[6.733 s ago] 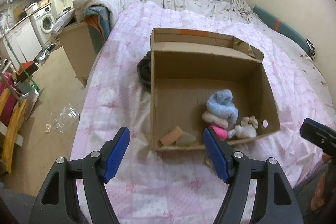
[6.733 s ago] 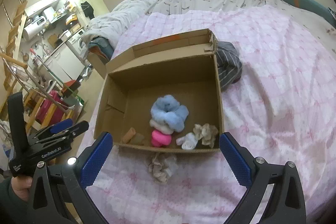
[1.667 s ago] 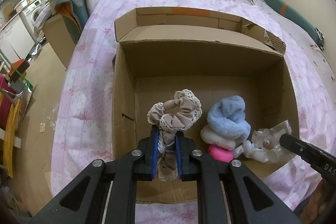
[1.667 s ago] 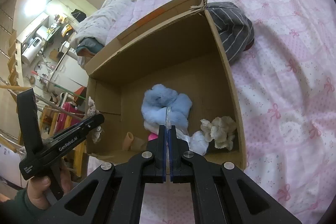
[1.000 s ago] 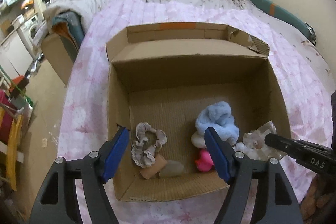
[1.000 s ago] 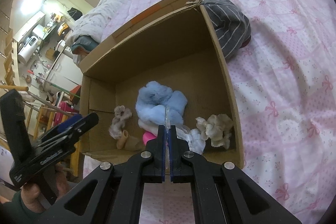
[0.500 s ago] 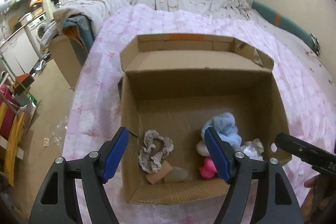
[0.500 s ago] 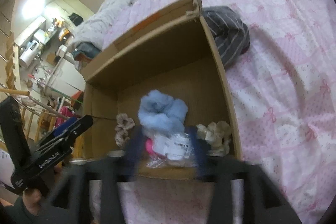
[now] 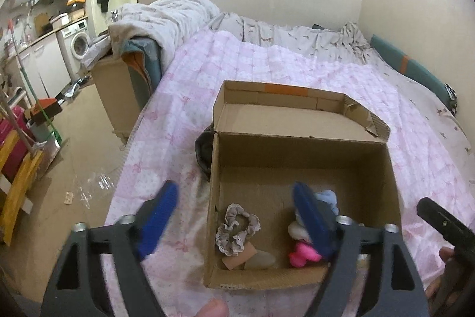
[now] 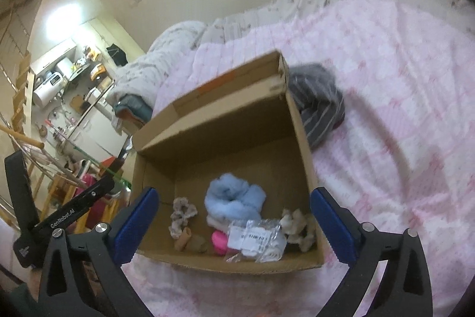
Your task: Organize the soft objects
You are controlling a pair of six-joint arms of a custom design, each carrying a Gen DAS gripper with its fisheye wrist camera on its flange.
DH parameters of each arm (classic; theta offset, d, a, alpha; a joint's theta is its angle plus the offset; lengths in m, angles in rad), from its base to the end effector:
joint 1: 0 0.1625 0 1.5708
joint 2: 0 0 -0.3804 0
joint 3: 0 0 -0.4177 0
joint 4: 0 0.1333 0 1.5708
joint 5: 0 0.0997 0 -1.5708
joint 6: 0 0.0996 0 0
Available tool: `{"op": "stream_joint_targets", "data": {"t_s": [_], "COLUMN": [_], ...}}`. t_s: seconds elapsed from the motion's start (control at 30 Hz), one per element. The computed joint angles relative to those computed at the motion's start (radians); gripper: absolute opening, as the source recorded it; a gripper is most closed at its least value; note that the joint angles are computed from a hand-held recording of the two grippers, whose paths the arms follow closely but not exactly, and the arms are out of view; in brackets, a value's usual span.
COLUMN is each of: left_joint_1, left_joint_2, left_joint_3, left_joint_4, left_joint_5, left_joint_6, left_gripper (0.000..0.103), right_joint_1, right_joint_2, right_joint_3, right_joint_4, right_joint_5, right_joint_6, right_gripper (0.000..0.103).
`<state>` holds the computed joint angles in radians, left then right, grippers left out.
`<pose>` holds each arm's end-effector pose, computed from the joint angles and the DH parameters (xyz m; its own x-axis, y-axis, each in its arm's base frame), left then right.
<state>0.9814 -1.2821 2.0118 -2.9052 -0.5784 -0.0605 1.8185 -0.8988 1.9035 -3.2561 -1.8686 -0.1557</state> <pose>-0.1159 -0.5632 0.2606 -0.7454 -0.1330 -0.6532 0.4130 0.6771 -0.6091 0.2476 -0.5545 0.0964 -0.9308 -0.1716 0.3229 -0.3390 0.7358 -0.5863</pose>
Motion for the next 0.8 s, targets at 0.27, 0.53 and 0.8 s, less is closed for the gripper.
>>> {"op": "stream_joint_targets", "data": {"t_s": [0.27, 0.53, 0.8], "left_joint_1": [-0.053, -0.127, -0.203], "left_joint_2": [-0.12, -0.275, -0.359], "left_joint_3": [0.1, 0.235, 0.357], "left_joint_4": [0.024, 0.091, 0.136], "left_joint_5": [-0.001, 0.026, 0.098], "left_joint_6": [-0.036, -0.105, -0.189], "left_gripper": [0.096, 0.102, 0.102], "right_joint_1": [0.075, 0.141, 0.193], "right_joint_2": [-0.02, -0.093, -0.08], "right_joint_3": [0.029, 0.125, 0.191], "right_joint_4": [-0.051, -0.098, -0.213], "right_joint_5": [-0.127, -0.181, -0.25], "right_joint_6": [-0.089, -0.102, -0.197], "right_gripper": [0.103, 0.103, 0.103]}}
